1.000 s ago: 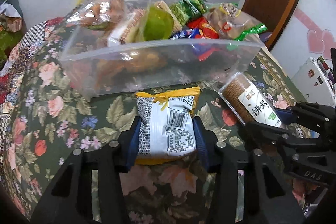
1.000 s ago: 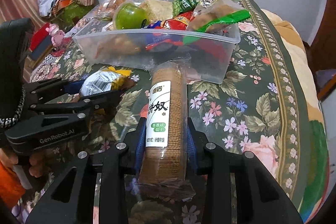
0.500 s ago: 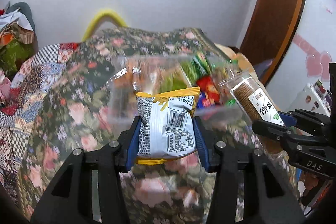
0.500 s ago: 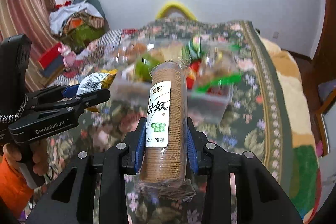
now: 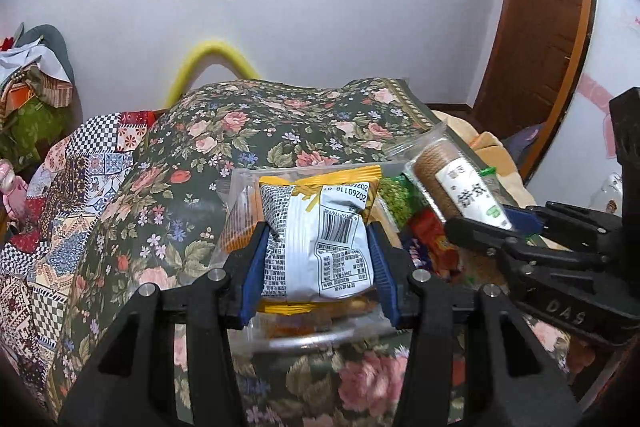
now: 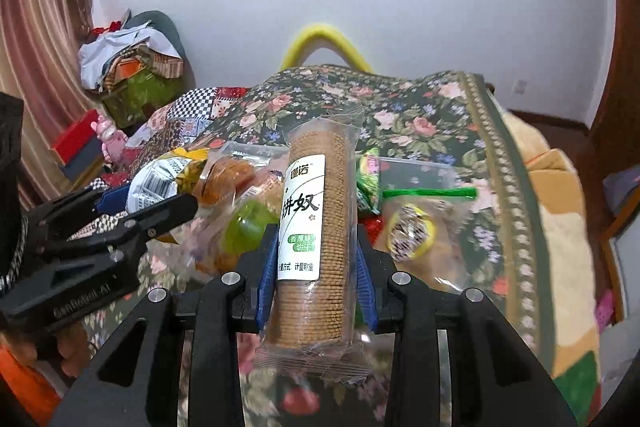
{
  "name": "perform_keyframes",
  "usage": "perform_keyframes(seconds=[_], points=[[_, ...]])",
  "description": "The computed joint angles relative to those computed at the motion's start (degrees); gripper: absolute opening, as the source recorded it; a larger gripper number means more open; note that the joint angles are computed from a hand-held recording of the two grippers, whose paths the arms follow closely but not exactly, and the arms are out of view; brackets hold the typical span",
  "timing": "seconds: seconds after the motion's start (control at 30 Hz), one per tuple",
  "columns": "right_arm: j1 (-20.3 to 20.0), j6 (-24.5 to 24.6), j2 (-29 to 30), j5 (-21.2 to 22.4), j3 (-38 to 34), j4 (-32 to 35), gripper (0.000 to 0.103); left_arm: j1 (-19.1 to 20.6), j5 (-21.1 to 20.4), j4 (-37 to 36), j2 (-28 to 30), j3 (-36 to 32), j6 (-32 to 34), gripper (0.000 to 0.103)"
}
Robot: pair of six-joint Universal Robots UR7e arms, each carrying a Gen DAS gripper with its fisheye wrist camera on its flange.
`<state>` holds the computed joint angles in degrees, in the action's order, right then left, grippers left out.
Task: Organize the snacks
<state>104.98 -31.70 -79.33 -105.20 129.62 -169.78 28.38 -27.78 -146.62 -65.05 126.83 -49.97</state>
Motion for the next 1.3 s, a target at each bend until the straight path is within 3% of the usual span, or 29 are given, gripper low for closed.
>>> perform_keyframes(seconds=[0.27, 0.47, 0.73, 0.97, 1.13, 1.3], points=[[-0.7, 1.3, 3.4, -0.4, -1.8, 0.9, 0.032, 2.5, -1.9, -4.3, 0.6, 0.3, 2.1, 0.048], [-0.1, 0.8, 3.5, -2.2, -1.3, -1.1, 0.035, 2.1, -2.4, -2.7, 0.6, -0.1, 1.5, 0.050], [1.6, 0.3, -1.9, -1.3, -0.6, 0.3, 0.035, -4.4, -0.2, 3.3, -3.5, 1.0, -3.7, 0.050], [5.2, 1.9, -11.6, 0.4, 1.1, 3.1, 0.035, -14.1, 4.6, 20.3, -9.3, -0.3, -16.9, 0.050], [8.7, 2.9, -20.0, 2.0, 2.5, 5.2, 0.041, -21.6, 6.5, 37.9, -12.0, -3.0, -30.5, 0.051], [12.0, 2.8, -27.9, 2.9, 4.5, 6.7, 0.056, -28.3, 7.5, 59.9, -11.1, -8.1, -47.1, 0.069]])
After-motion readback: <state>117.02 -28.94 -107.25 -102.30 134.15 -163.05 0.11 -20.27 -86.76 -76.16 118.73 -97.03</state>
